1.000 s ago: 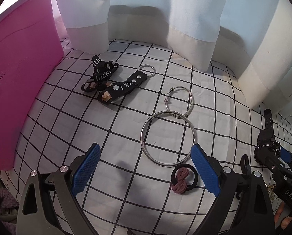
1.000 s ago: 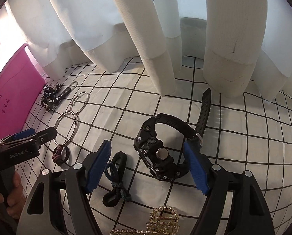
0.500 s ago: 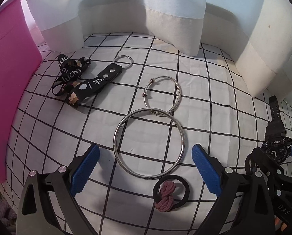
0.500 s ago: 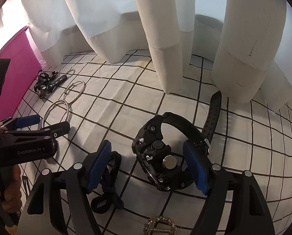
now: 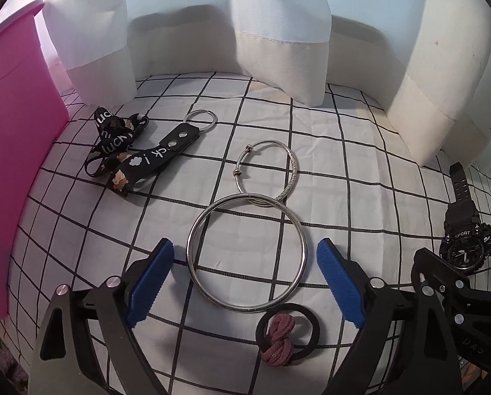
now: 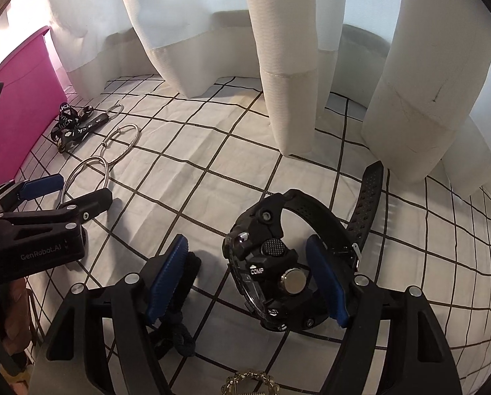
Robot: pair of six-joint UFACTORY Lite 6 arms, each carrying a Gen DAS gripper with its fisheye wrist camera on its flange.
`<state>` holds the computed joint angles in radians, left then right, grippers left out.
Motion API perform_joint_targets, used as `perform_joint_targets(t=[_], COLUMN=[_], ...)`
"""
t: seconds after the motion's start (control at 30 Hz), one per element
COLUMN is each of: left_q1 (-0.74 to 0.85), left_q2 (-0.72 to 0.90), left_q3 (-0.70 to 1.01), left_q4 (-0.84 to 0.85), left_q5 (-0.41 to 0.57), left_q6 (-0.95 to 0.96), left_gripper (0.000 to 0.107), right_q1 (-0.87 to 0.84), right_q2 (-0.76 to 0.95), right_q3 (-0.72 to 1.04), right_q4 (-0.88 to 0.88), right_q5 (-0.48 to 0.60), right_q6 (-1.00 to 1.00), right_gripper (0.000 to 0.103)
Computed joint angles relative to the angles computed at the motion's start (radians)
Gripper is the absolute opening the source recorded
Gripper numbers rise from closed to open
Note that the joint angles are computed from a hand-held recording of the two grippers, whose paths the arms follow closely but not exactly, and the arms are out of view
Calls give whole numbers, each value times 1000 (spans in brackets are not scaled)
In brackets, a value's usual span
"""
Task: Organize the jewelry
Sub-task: 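Grasp the large silver hoop with the left gripper while the right gripper grasps the black watch, then carry the hoop with the left gripper while the right gripper carries the watch to the tub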
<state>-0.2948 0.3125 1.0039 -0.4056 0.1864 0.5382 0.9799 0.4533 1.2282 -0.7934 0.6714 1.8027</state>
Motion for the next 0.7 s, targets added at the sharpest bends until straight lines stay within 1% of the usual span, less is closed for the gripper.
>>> perform_joint_targets(t=[0.03,0.07,0.13,0.2,0.3,0.37,0.43,0.57,0.7], left_q1=[-4,-10,-9,-8,8,29,45,44,36], left_q2=[-15,-26,-35,-42,-56,-73,-94,-162,-231], left_q3=[-17,-30,-41,-47,-57,-64,-73,-99,-124], left_q4=[-22,-8,-38,-39,-105,-171,-233,-221,-176], left_q5=[-5,-8,-9,-9,10,35,41,51,73], left_q6=[23,5,27,28,89,152,218,208,157], left_gripper=[71,71,70,70,70,70,70,70,70], right_q1=[0,1,2,0,-1,-3,6,32,60], right_q2=[-2,-9,-25,-48,-79,-101,-130,-197,-250], right_q3=[0,-7,-24,-53,-93,-124,-161,-228,-252], right_q4=[-2,-6,-12,-27,-55,-79,-124,-208,-211], right_q5=[3,0,-13,-41,-80,-105,-120,-123,-80], right_q6=[5,13,30,58,115,162,234,378,395], right_gripper=[57,51,30,23,20,19,19,19,19])
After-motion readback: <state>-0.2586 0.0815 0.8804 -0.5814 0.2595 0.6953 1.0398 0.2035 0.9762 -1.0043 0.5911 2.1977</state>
